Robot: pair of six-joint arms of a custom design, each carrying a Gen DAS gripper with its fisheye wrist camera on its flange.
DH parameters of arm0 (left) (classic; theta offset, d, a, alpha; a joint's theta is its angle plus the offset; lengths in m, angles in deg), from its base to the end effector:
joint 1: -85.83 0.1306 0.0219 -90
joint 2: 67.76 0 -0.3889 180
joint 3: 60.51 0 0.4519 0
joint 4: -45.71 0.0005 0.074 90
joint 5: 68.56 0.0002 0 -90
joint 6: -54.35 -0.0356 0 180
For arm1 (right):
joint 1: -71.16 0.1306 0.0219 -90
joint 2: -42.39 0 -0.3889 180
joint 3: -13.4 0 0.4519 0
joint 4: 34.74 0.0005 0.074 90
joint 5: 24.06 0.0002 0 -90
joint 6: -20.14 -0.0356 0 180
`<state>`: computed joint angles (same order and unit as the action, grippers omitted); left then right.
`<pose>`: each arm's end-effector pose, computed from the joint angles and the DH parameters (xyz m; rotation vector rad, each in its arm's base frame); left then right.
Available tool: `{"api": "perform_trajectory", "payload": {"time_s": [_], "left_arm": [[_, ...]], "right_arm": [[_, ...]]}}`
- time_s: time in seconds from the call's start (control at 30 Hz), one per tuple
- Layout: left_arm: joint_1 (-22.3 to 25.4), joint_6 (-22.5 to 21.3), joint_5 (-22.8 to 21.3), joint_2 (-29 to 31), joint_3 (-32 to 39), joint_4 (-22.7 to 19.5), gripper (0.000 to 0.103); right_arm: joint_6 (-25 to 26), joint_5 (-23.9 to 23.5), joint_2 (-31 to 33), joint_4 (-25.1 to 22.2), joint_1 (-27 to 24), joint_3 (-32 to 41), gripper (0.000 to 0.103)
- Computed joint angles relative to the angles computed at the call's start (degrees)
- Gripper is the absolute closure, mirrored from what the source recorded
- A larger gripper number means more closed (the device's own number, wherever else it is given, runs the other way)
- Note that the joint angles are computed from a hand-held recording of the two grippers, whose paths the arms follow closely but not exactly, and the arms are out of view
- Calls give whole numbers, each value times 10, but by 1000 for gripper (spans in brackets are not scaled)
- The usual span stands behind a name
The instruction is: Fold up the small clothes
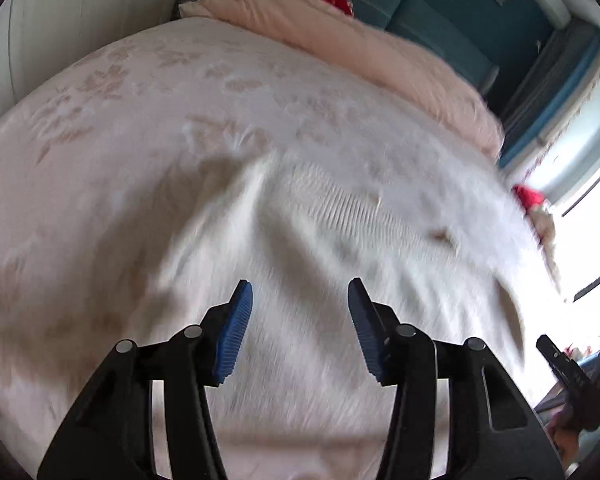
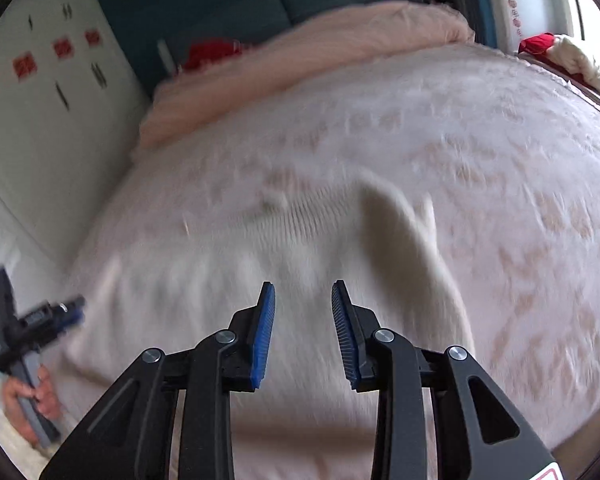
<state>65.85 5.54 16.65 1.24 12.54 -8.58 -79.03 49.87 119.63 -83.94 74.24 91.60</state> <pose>0.3797 -0.1354 0.4413 -0.4930 2.4295 -0.3668 0.4586 0.0340 0.4366 -0.0016 2.4151 0.4366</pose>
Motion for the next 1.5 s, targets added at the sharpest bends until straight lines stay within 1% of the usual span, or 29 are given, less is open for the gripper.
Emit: {"api": "perform_trajectory", "payload": {"time_s": [0.07, 0.1, 0.13, 0.2, 0.27, 0.3, 0.33, 0.37, 0.4, 0.47, 0.6, 0.67, 0.7, 0.77, 0.8, 0.83, 0.87, 0.9, 0.97, 1.0, 1.07, 1.2, 1.27, 1.3, 1.37, 1.4, 1.43, 1.47, 1.5], "left_arm": [[-3, 23, 8, -8, -27, -27, 56], [0, 25, 15, -13, -41, -24, 58], [0, 18, 11, -22, -54, -13, 62], [-8, -5, -12, -20, -53, -15, 63], [-12, 11, -14, -15, -34, -36, 61], [-12, 29, -8, -24, -30, -39, 52], [-9, 51, 0, -39, -35, -34, 44], [-8, 85, 1, -61, -46, -30, 31], [-8, 116, -6, -85, -59, -26, 22], [-6, 153, -10, -123, -85, -22, 16], [21, 213, 35, -148, -125, -20, 15], [40, 243, 69, -149, -142, 18, 15], [48, 255, 78, -142, -145, 36, 14], [59, 270, 75, -116, -139, 55, 13], [63, 273, 69, -108, -136, 63, 15], [66, 271, 64, -98, -130, 69, 23], [73, 255, 73, -80, -117, 70, 58], [80, 242, 87, -65, -103, 57, 75], [93, 248, 110, -65, -93, 54, 79], [98, 239, 115, -76, -91, 47, 80], [104, 208, 128, -97, -77, 18, 83], [101, 191, 147, -155, -83, -61, 84], [88, 181, 141, -172, -105, -94, 84], [82, 186, 142, -175, -119, -97, 83], [71, 209, 147, -181, -147, -98, 79], [68, 222, 142, -192, -154, -90, 77], [64, 225, 128, -199, -152, -91, 76], [53, 208, 93, -192, -130, -114, 76], [42, 189, 60, -186, -111, -132, 77]], "right_arm": [[7, 26, -11, -15, -14, -29, 75], [14, 42, -5, -27, -25, -41, 83], [24, 25, -2, -31, -38, -50, 92], [14, -10, -6, -37, -57, -50, 92], [-6, -14, -15, -55, -63, -35, 77], [-18, -12, -28, -55, -65, -35, 71], [-27, -23, -41, -55, -70, -38, 58], [-34, -35, -49, -55, -75, -41, 45], [-50, -56, -60, -59, -82, -49, 41], [-86, -114, -75, -71, -96, -72, 37], [-136, -166, -66, -63, -95, -98, 36], [-175, -199, -55, -29, -97, -104, 35], [-212, -209, -42, 2, -99, -104, 35], [-271, -218, -22, 48, -101, -103, 33], [-308, -223, -5, 73, -101, -99, 33], [-332, -227, 6, 89, -101, -96, 37], [-353, -228, 14, 103, -99, -93, 73], [-355, -229, 26, 100, -95, -79, 82], [-349, -220, 22, 101, -91, -65, 86], [-324, -214, 13, 89, -88, -51, 87], [-282, -204, -6, 54, -86, -35, 88], [-187, -192, -50, -48, -102, -36, 88], [-124, -149, -59, -100, -99, -52, 85], [-94, -125, -56, -133, -101, -66, 83], [-93, -117, -55, -159, -113, -82, 71], [-112, -129, -73, -152, -130, -93, 70], [-118, -126, -87, -148, -141, -95, 69], [-113, -113, -97, -148, -150, -92, 66], [-98, -80, -107, -153, -156, -80, 65]]}}
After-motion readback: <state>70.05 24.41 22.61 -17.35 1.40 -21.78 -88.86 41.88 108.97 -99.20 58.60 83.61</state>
